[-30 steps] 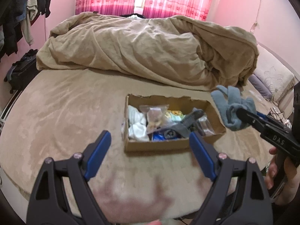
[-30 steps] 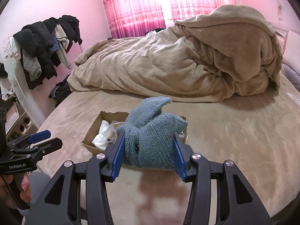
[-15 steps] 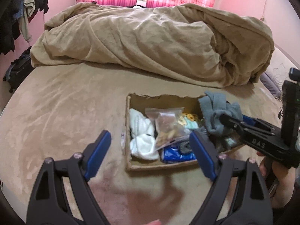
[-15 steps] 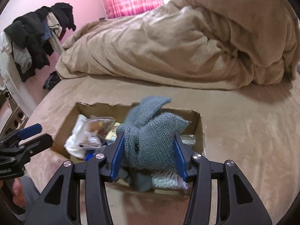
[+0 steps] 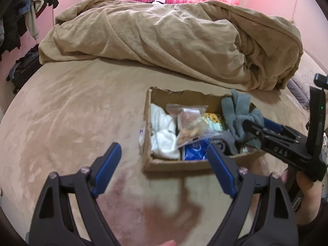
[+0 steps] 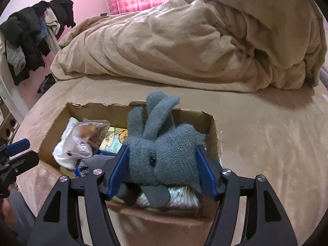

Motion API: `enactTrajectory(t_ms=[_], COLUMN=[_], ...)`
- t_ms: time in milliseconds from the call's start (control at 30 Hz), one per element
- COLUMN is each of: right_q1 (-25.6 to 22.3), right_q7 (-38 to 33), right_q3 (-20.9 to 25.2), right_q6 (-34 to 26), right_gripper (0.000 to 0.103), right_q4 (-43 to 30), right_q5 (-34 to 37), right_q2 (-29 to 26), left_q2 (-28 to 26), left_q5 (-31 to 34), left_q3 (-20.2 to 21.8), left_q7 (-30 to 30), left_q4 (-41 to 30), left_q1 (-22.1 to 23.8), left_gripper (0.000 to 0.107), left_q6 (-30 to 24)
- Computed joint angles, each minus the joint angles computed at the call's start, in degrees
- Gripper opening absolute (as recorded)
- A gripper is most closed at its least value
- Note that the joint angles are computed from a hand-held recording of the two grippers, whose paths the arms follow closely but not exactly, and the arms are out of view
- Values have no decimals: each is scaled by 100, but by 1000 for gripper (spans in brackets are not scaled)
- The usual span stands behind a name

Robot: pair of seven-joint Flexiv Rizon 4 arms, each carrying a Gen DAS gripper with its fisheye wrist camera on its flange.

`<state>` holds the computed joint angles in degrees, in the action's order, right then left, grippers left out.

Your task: Organize objects

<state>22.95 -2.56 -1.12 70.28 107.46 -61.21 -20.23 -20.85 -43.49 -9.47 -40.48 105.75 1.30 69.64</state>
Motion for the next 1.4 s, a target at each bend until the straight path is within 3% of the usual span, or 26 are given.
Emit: enactTrajectory(t_ms=[333,867,1133,1267,1400], right_q1=[8,194,372,437,484], right_q7=[267,359,446,550,590], right_q3=[374,1222,1620,1755,1843], right_q6=[-638,-1639,-2233,-2421,-2556], right_gripper=[74,82,83,83,83], right_q4=[328,757,896,981,1020], right_q5=[-26,255,475,594,686], right_q2=[615,1650,2070,2227,2304], left_q2=[624,1943,2665,2881,3002], left_q5=[-424,-1003,-907,-901,-721], left_q3=[109,766,1108,1220,1328], left_q7=[253,789,835,843,654], left_q4=[529,1615,2193,2383,2408], left_q1=[-75,-624,-914,-1039,-1022], left_gripper=[87,93,96,97,97], left_q6=[59,-21,-55,59,-158])
